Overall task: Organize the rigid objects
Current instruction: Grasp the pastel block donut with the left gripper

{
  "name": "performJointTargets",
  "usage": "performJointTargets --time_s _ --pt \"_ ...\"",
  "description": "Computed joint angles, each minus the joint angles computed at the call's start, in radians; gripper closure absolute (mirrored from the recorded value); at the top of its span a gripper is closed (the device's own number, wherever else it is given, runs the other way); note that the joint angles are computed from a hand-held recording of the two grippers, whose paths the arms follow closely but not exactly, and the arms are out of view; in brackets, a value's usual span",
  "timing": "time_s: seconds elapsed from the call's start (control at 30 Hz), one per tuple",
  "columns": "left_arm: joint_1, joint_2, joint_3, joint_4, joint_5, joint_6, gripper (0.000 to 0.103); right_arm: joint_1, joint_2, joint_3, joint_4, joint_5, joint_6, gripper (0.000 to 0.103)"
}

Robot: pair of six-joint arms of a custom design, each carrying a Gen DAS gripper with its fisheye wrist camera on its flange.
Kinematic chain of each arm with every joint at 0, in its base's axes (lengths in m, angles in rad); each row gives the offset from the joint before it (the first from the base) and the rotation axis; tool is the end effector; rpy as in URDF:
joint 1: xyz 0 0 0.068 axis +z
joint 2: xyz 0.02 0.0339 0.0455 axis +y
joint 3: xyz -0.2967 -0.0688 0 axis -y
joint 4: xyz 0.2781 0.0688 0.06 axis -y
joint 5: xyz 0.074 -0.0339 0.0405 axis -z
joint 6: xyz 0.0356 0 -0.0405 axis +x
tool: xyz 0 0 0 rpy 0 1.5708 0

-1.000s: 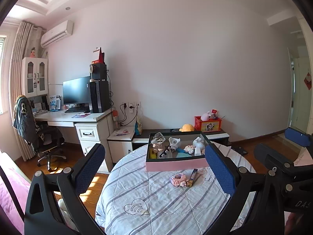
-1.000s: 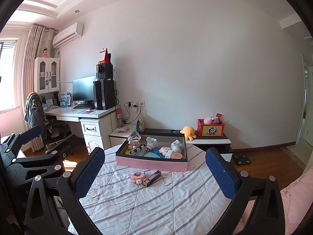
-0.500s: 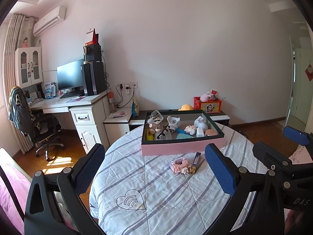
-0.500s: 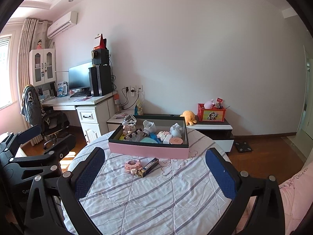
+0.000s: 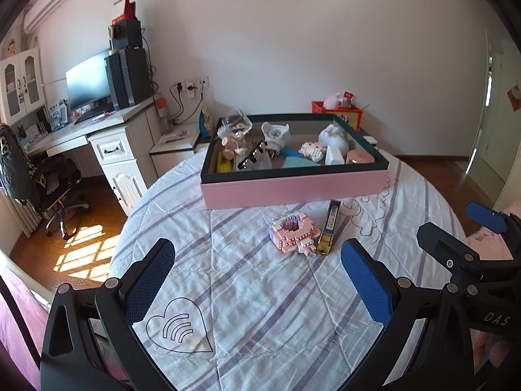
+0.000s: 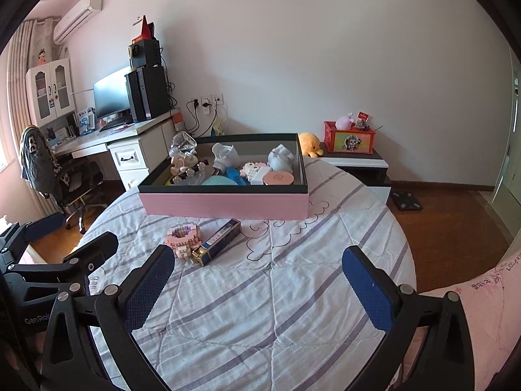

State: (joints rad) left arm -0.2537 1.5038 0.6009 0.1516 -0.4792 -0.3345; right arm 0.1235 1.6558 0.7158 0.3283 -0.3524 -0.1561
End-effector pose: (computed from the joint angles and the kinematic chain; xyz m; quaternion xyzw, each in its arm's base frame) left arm 0.2913 -0.0586 0.1563 -0.1305 0.8865 0.0961 0.4335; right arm 0.3415 0.0548 0.1583 -0.2018 0.8537 0.1481 0.4567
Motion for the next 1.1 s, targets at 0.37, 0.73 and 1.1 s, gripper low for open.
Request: performJointTargets --time_s 0.37,0.73,1.1 --pt "0.102 0.347 0.237 -0.043 0.156 0.026 0.000 -0.009 0.203 0.180 -0.020 0.058 -0.007 0.000" --pt "0.165 0.468 0.389 -0.089 0.254 0.038 0.000 -0.037 0.367 0.500 -0.159 0.061 0.006 0.000" --pt "0.194 0.463 0.339 -0.071 0.234 0.094 0.039 -0.006 0.507 0.727 -0.285 0.049 0.022 0.000"
